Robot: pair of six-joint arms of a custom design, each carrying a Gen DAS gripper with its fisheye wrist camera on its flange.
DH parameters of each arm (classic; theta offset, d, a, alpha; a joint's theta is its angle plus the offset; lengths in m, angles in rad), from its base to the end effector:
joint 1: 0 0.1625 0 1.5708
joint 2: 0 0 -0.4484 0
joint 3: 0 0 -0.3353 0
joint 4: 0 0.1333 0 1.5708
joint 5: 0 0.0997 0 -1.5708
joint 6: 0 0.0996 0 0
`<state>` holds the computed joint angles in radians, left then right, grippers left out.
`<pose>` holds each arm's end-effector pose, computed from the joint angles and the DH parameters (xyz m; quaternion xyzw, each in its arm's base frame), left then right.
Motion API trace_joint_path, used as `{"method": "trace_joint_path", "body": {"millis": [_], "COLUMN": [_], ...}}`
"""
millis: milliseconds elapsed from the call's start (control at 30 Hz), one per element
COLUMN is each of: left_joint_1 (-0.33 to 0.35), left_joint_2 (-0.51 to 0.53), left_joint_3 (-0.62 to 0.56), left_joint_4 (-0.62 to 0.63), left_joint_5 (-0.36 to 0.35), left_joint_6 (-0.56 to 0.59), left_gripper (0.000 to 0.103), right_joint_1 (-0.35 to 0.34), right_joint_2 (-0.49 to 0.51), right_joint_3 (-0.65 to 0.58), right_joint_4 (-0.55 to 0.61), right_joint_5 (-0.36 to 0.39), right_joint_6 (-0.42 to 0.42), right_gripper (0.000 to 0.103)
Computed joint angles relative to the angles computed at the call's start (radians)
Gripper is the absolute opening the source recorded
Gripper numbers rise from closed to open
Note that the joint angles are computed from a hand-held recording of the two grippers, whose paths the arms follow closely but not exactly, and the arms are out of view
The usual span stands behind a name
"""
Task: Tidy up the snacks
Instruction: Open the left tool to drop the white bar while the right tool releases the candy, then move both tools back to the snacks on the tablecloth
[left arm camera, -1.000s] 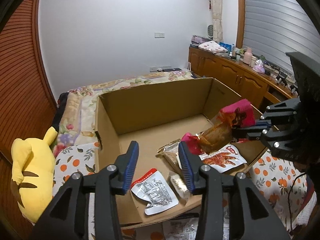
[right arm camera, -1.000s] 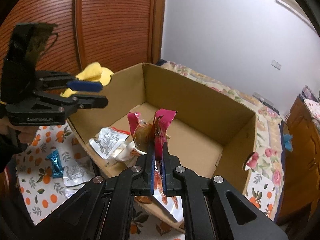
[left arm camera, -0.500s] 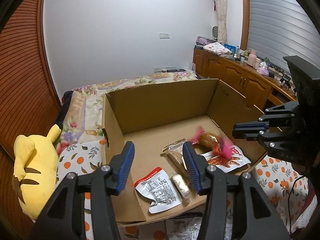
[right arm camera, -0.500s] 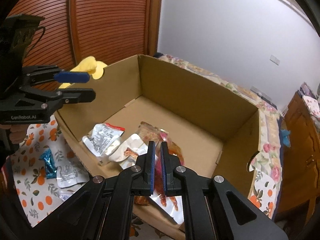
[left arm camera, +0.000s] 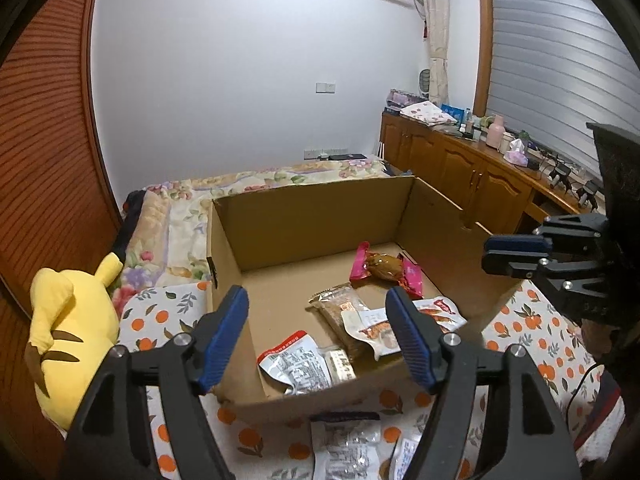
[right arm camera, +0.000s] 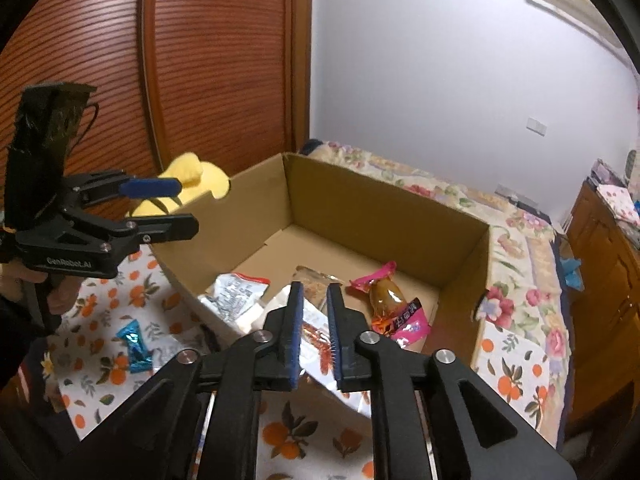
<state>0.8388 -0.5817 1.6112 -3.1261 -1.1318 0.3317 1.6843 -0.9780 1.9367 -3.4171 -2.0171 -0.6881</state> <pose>-0.3231 -0.6224 0.0936 0.4292 0.8410 -0.2904 0.1556 0.1549 -0.5619 0.2806 0.2561 -0.8480 0.3449 0.3103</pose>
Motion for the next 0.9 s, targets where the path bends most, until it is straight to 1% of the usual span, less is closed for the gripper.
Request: {"method": "trace_joint_path", "body": {"millis": [33,67,100,167,233,433,533,767,900], "left_joint_1": [-0.007,-0.009,-0.014,-0.022,-0.031,-0.051,-0.055,-0.049,-0.047], "left_joint_2": [-0.008,-0.014,-0.021,-0.037,-0.053,-0.092,-0.100,-0.095,-0.091], "left_joint_3": [0.021,0.032,0.049,0.087,0.125,0.230,0.278,0.360,0.392], "left_joint_4": [-0.017,-0.026,-0.040,-0.063,-0.083,-0.132,-0.154,-0.184,-0.189], "left_joint_5": [0.003,0.002,0.002,-0.003,-0.004,-0.011,-0.016,-0.015,-0.015], "left_joint_6": [0.003,0.004,0.002,-0.002,-0.005,-0.026,-0.041,-0.059,-0.069], "left_gripper": [0.072,0.072,0.072,0.072,0.072,0.072,0.072,0.072,0.072], "right_joint_1": [0.007,0.015,0.021,0.034,0.043,0.063,0.062,0.038,0.011], "right_joint_2": [-0.007,-0.009,-0.008,-0.017,-0.025,-0.041,-0.043,-0.015,0.007], "right_joint_3": [0.016,0.030,0.038,0.072,0.102,0.201,0.248,0.363,0.423], "right_joint_4": [-0.018,-0.044,-0.061,-0.106,-0.142,-0.237,-0.267,-0.337,-0.372], "right_joint_5": [-0.003,-0.016,-0.026,-0.039,-0.049,-0.072,-0.071,-0.074,-0.062], "right_joint_6": [0.002,0.001,-0.002,0.003,0.012,0.033,0.048,0.096,0.116], "right_gripper": [0.025,0.030,0.038,0.041,0.051,0.058,0.060,0.060,0.060]}}
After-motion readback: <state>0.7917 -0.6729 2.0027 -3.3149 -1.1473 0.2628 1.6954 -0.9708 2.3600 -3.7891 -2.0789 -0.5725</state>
